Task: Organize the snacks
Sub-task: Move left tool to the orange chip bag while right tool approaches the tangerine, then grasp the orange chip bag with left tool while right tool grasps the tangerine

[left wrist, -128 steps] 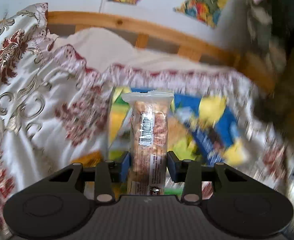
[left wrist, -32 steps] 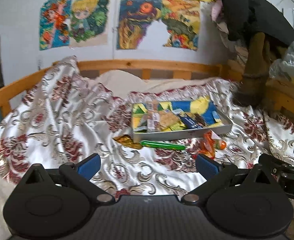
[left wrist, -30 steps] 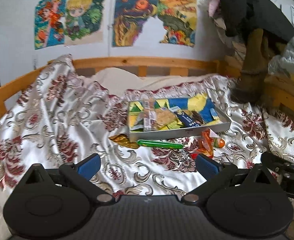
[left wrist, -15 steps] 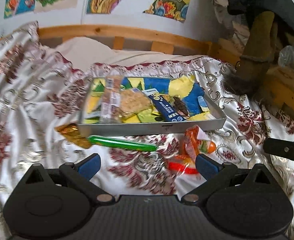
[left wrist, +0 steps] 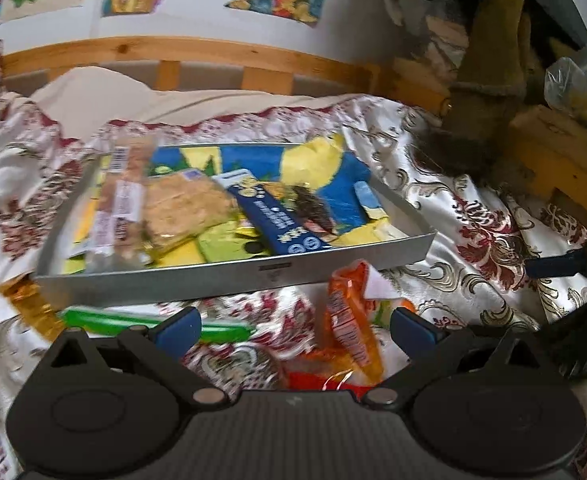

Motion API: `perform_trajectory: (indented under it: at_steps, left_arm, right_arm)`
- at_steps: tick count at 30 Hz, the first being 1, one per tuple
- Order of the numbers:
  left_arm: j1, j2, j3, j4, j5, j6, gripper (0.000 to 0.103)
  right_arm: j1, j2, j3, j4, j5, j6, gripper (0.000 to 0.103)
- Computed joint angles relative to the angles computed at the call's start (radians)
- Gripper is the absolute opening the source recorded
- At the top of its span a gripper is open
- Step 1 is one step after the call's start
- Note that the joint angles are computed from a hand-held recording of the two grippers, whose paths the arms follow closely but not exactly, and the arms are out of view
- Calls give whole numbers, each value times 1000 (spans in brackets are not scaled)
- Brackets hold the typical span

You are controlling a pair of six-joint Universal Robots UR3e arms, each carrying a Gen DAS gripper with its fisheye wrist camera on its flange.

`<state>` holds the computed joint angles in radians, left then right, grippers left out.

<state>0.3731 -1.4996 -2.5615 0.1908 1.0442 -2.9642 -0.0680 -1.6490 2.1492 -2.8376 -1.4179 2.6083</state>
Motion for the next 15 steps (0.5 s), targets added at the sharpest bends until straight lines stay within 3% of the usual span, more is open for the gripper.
perform_trajectory:
  at_steps: [6, 9, 15]
  left_arm:
    - [-43, -146, 108, -9, -47, 30, 102]
    - [-44, -194, 125, 1, -68, 37, 98]
    - [-18, -234, 152, -32, -137, 22, 83]
  right_arm:
    - [21, 110, 7, -99, 19, -89, 98]
    - [71, 185, -16, -163, -45, -74, 95]
    - [117, 284, -29, -286, -100, -100, 87]
